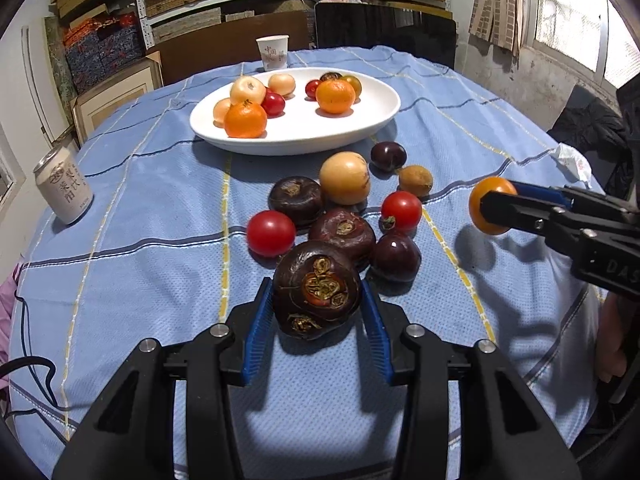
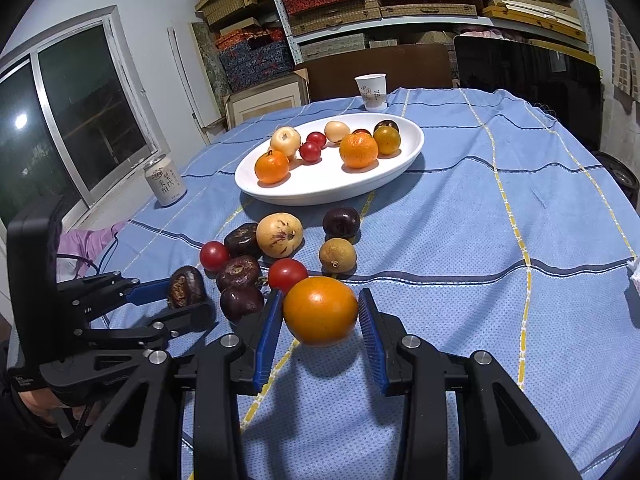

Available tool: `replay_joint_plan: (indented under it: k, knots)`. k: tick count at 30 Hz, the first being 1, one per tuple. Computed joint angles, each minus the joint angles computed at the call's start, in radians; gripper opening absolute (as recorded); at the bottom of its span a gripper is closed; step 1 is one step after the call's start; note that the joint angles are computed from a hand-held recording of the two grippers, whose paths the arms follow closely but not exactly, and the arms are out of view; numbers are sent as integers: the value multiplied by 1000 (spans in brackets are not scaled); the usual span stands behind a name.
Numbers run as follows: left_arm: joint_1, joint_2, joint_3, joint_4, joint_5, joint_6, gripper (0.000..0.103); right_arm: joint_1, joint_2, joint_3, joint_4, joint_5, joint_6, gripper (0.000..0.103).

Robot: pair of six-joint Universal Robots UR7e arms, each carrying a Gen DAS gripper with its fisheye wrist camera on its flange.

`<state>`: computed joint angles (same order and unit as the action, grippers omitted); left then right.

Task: Organize fruits
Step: 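Carry the brown fruit and orange tomato to the plate with both grippers and release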

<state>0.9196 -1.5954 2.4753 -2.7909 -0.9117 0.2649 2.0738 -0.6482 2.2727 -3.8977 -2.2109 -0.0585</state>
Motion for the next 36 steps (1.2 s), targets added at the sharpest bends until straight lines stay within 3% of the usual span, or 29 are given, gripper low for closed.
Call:
replay_joint_plan:
  k: [7,11,13,17,21,27,31,33,36]
  knots:
    - [-13,-96,-25,62,-26,-21,42,12,8,0,-29,-11,-10,39]
    - [-25,-117,-67,92,-41,-9,42,16,-31,2,41,-12,31,39]
    - [-29,-102,-95,90,-45,8,42,28,-62,-9,63,-17,10,39]
    - [-23,-5,-198,99,-80,34,42,53,-112,-87,146,-70,-92,39]
    - [-4,137,-300,66,-92,72,42,31,-126,-190,220,-100,-194,39]
    - [54,359,-479,111,-89,73,42,-75,-90,-358,374,-70,-250,39]
    - [83,439,-548,144,-94,76,43,-140,-74,-407,444,21,-232,40]
    - [89,458,-559,136,-84,69,52,-155,-58,-429,447,24,-237,46]
    - [89,448,-536,74,-79,82,75,-158,-51,-430,424,36,-245,51]
